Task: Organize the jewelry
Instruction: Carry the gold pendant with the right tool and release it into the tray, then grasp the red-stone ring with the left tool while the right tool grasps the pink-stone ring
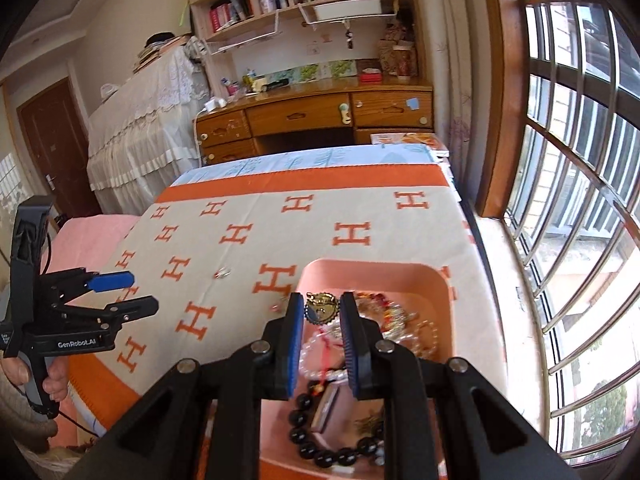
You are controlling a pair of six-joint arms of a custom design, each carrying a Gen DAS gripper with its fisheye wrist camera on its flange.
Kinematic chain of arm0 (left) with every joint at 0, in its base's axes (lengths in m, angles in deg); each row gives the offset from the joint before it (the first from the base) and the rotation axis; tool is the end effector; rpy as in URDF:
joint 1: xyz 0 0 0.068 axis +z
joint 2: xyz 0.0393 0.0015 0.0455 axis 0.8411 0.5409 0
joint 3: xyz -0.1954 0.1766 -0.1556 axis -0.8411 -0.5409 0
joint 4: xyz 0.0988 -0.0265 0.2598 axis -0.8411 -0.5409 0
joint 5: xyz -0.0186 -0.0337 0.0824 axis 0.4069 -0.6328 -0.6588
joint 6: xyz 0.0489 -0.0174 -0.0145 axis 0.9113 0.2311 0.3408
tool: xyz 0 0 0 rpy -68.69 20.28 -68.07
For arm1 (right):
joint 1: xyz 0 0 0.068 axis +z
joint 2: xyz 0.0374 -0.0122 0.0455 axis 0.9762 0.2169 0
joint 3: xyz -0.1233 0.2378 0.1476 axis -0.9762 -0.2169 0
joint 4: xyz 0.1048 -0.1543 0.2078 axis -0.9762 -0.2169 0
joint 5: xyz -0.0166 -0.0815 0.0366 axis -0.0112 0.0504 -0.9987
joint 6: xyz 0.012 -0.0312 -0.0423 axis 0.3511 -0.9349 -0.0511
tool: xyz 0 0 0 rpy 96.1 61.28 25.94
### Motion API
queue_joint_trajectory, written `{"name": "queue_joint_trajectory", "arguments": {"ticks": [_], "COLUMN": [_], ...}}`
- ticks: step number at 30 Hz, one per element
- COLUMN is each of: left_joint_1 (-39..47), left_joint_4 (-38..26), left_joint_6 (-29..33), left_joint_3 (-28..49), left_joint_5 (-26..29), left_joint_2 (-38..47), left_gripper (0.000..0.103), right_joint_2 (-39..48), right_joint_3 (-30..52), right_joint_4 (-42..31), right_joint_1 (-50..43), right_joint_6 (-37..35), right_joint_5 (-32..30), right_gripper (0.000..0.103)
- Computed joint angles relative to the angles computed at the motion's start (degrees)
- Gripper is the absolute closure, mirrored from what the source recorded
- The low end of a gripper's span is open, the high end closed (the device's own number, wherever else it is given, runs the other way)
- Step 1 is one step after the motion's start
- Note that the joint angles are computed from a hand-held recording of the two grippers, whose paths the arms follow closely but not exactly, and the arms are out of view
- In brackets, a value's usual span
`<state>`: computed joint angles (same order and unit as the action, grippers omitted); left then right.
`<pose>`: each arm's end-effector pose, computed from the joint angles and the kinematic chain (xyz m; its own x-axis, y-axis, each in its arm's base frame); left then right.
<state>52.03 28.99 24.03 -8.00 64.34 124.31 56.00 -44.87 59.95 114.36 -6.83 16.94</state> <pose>0.2385 -0.0227 0.0911 -0.8087 0.0945 -0.5805 0.1206 0.9927 -0.0064 0.2013 0.1442 0.1256 -0.6997 -0.0756 -0.7104 -0.2677 0.9497 0.1625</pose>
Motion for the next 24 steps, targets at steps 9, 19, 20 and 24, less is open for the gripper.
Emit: {"name": "queue_joint_trajectory", "arguments": {"ticks": [9,19,20,24], "left_joint_1": [-1.50,-1.78,-1.78,-1.71], "left_joint_4": [0.69,0.94,0.94,0.89], "left_joint_6": [-0.07,0.19,0.34,0.54], "left_joint_3": [11.43,17.06,17.35,18.17], "left_joint_5": [-2.64,-2.36,-2.33,-1.97], "left_joint_2": [15.02,23.25,23.60,24.65], "left_gripper": [0.039,0.039,0.039,0.039], "right_joint_2": [9.46,13.27,13.16,12.36], "right_joint_3": [6.42,8.24,8.13,7.71], "right_joint_4": [-1.23,-1.06,-0.95,-0.85], "right_joint_1": [-12.21,-15.52,-15.55,-15.35], "right_joint_6": [0.04,3.20,3.27,3.64], "right_joint_5": [-10.26,-13.74,-13.68,-13.96], "right_gripper": [0.084,0.084,0.084,0.084]}}
